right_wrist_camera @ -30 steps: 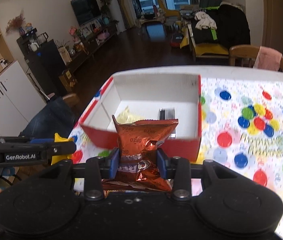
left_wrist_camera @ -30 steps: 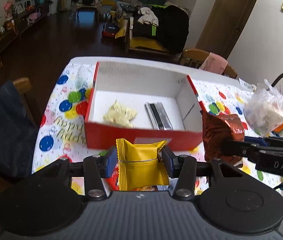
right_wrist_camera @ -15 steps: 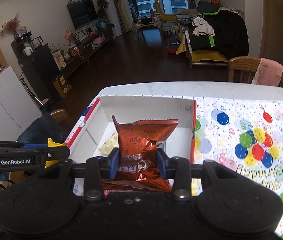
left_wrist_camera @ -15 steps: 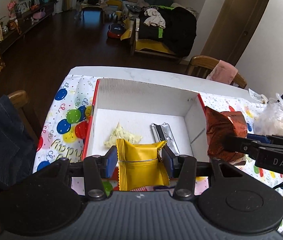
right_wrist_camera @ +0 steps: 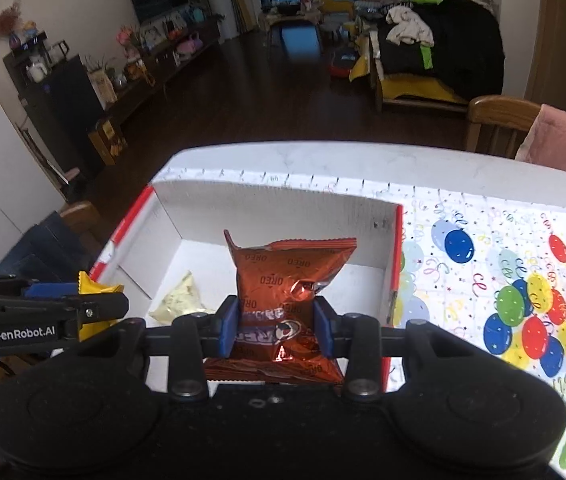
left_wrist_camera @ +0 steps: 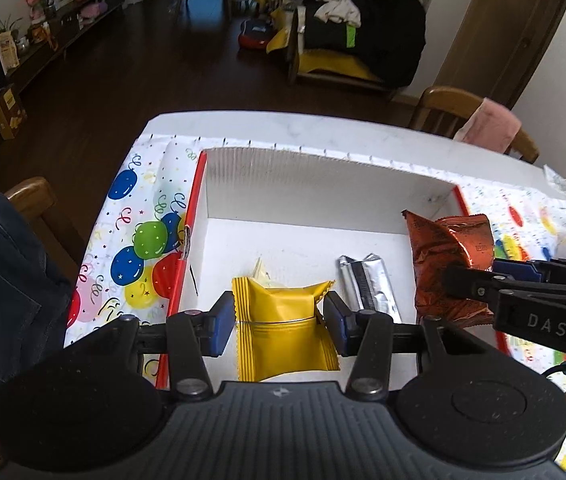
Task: Organize snacks
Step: 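Carry the yellow packet and chip bag into the red box and lower them, then open both tools to release the snacks and withdraw toward the remaining pile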
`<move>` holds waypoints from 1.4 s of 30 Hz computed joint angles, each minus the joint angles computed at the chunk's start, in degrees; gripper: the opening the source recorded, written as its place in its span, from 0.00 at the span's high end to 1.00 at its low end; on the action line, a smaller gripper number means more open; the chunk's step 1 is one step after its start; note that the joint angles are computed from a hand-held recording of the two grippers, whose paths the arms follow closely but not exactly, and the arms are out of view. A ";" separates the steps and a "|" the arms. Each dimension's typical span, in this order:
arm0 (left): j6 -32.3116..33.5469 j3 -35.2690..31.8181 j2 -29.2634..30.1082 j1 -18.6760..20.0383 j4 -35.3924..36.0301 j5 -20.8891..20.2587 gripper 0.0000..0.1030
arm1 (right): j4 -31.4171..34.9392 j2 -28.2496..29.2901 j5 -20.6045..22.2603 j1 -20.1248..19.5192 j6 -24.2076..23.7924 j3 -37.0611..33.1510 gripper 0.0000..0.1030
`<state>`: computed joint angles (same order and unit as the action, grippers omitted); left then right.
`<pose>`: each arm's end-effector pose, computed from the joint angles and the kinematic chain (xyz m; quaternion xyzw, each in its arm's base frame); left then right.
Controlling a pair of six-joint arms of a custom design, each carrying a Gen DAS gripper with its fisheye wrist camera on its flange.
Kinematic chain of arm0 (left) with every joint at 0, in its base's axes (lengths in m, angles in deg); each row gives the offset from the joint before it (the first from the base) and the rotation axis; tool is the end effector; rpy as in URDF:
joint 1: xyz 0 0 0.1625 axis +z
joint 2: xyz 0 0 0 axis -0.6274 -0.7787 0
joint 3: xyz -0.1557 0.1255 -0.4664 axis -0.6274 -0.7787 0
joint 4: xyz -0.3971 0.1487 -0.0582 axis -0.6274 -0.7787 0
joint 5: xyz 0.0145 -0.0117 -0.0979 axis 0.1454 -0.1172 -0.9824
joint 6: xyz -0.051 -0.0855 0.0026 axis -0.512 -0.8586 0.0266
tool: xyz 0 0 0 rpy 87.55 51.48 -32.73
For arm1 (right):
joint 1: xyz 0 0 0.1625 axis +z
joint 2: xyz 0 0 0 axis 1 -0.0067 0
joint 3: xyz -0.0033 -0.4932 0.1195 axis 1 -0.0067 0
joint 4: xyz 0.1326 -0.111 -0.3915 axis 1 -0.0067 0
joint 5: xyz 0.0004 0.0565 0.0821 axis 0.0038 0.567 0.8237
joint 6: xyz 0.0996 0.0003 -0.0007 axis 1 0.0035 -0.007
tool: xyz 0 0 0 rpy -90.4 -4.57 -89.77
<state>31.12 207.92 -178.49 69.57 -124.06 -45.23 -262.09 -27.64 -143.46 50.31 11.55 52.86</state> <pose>-0.0950 -0.2805 0.2954 0.2476 0.9154 -0.1864 0.2570 0.3527 -0.2260 0.0383 0.0602 -0.8938 0.3258 0.3022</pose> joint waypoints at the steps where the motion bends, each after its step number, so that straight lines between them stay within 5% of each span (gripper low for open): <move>1: 0.62 0.08 1.04 0.86 -1.01 0.07 0.54 | -0.33 0.30 0.52 -0.71 -0.66 -0.08 0.63; 14: 3.87 1.19 11.21 7.71 -8.85 1.28 0.54 | -1.66 3.30 6.13 -7.18 -8.34 -1.31 0.63; 32: 6.04 3.75 15.87 6.01 -11.18 3.56 0.54 | -1.21 4.74 7.87 -8.91 -9.31 -1.36 0.60; 42: 4.16 3.82 13.20 5.62 -9.23 2.14 0.48 | -0.88 4.45 7.26 -7.98 -6.83 -0.91 0.51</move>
<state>35.28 211.75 -165.28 75.19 -133.29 -43.09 -262.98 -23.19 -136.20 42.33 4.72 51.95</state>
